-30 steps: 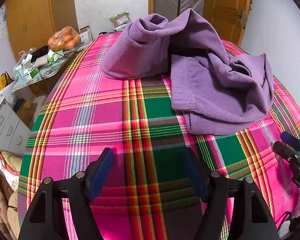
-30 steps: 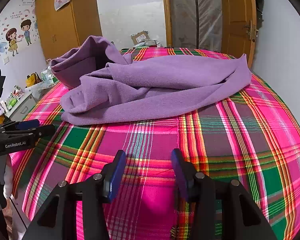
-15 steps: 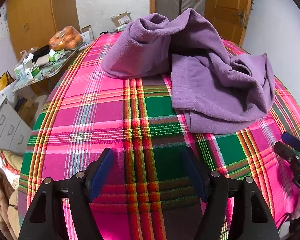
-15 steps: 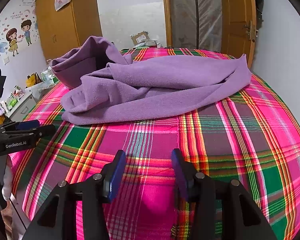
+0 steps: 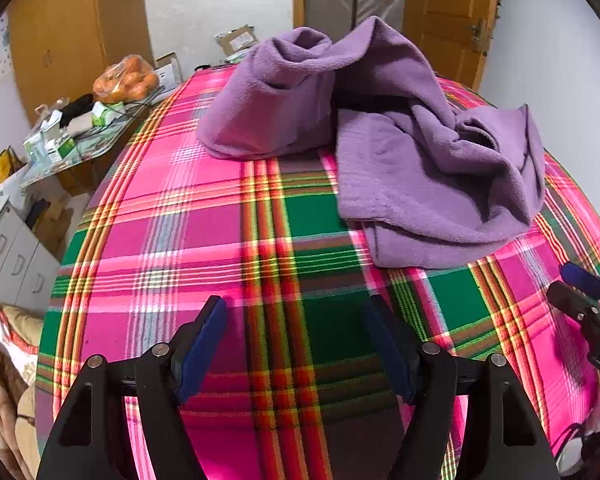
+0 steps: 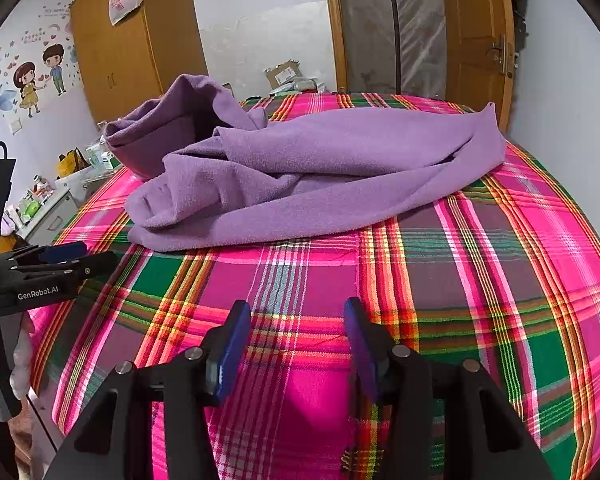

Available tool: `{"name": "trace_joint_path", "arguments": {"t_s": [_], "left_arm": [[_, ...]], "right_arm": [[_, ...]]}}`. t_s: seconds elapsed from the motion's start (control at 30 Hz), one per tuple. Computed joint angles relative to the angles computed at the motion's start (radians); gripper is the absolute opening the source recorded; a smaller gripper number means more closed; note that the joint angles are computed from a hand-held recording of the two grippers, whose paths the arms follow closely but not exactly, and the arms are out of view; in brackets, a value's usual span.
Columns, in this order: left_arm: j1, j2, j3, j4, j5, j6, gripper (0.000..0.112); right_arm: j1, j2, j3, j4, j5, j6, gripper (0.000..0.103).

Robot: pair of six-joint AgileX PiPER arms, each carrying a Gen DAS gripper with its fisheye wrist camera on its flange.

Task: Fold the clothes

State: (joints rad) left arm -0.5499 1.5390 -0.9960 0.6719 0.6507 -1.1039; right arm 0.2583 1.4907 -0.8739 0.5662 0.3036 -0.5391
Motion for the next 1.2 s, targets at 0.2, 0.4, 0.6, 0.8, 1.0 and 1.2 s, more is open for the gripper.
{"name": "trace_joint_path", "arguments": {"t_s": [0.2, 0.4, 0.6, 0.8, 1.0, 1.2], "left_arm": [[-0.001, 0.016, -0.028, -0.090, -0.061, 0.148, 0.072], [-0.033, 0.031, -0.069, -0.022, -0.070, 0.154, 0.069], [-0.021, 0.052, -0.113, -0.006, -0.082, 0.239, 0.069], [0.008, 0.085, -0.138, -0.042, -0.109, 0.350, 0.065], [0.009, 0.092, -0.120, -0.007, -0.142, 0.353, 0.065], [-0.001, 0.101, -0.128, 0.024, -0.166, 0.348, 0.049]], "right_arm": [[-0.062, 0.031, -0.048, 0.179, 0.108, -0.140, 0.058], [-0.102, 0.098, -0.136, 0.267, 0.227, -0.150, 0.058], [-0.090, 0.181, -0.241, 0.276, 0.292, -0.093, 0.057], [-0.086, 0.238, -0.315, 0.278, 0.314, -0.046, 0.054], [-0.123, 0.285, -0.352, 0.363, 0.344, -0.063, 0.045], [-0.116, 0.320, -0.375, 0.398, 0.350, -0.088, 0.017]]}}
